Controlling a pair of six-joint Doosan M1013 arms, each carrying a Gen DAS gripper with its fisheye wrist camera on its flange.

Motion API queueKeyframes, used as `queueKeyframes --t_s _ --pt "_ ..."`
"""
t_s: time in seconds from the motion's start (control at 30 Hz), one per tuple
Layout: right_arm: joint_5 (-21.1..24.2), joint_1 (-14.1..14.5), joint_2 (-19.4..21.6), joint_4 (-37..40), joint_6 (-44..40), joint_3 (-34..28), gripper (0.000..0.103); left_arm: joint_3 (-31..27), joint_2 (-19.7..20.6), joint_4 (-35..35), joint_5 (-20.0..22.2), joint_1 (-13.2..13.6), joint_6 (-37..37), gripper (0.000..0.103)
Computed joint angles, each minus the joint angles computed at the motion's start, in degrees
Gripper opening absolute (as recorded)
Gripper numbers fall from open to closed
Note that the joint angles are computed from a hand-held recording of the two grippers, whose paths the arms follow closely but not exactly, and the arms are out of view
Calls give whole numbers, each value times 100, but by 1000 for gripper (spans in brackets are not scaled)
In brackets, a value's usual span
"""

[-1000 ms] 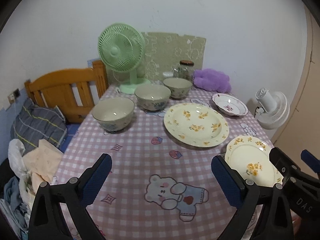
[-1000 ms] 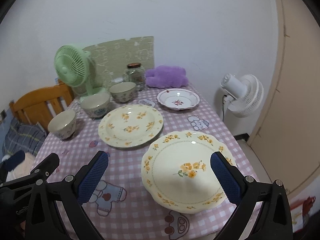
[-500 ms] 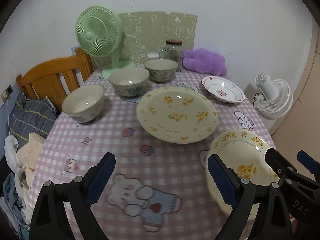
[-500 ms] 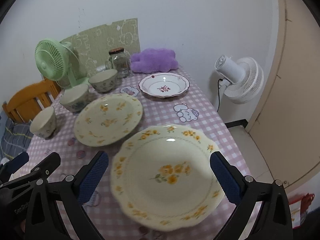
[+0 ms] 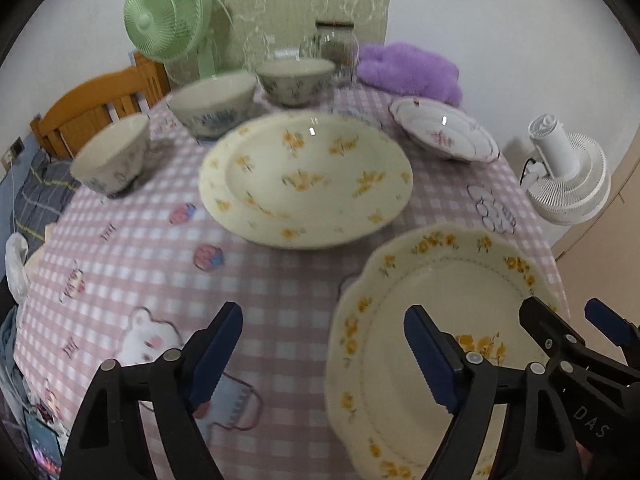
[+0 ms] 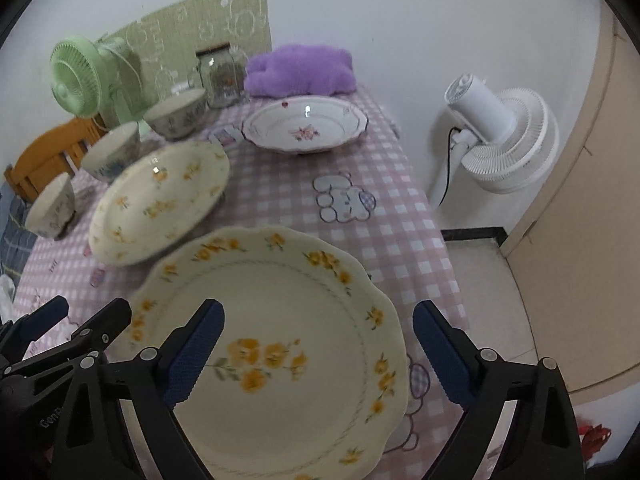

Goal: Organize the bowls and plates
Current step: 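Close both grippers on the rim of the yellow-flowered plate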

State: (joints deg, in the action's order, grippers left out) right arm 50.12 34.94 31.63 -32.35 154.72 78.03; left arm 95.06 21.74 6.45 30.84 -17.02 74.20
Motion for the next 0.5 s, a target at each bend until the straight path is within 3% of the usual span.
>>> queueKeyframes --t_s 0.37,0.5 --pt "-149 -249 132 832 -877 107 89 -121 265 -50 397 -179 -68 68" --pt "-189 -332 176 1195 -1222 114 80 -118 274 63 350 -229 -193 66"
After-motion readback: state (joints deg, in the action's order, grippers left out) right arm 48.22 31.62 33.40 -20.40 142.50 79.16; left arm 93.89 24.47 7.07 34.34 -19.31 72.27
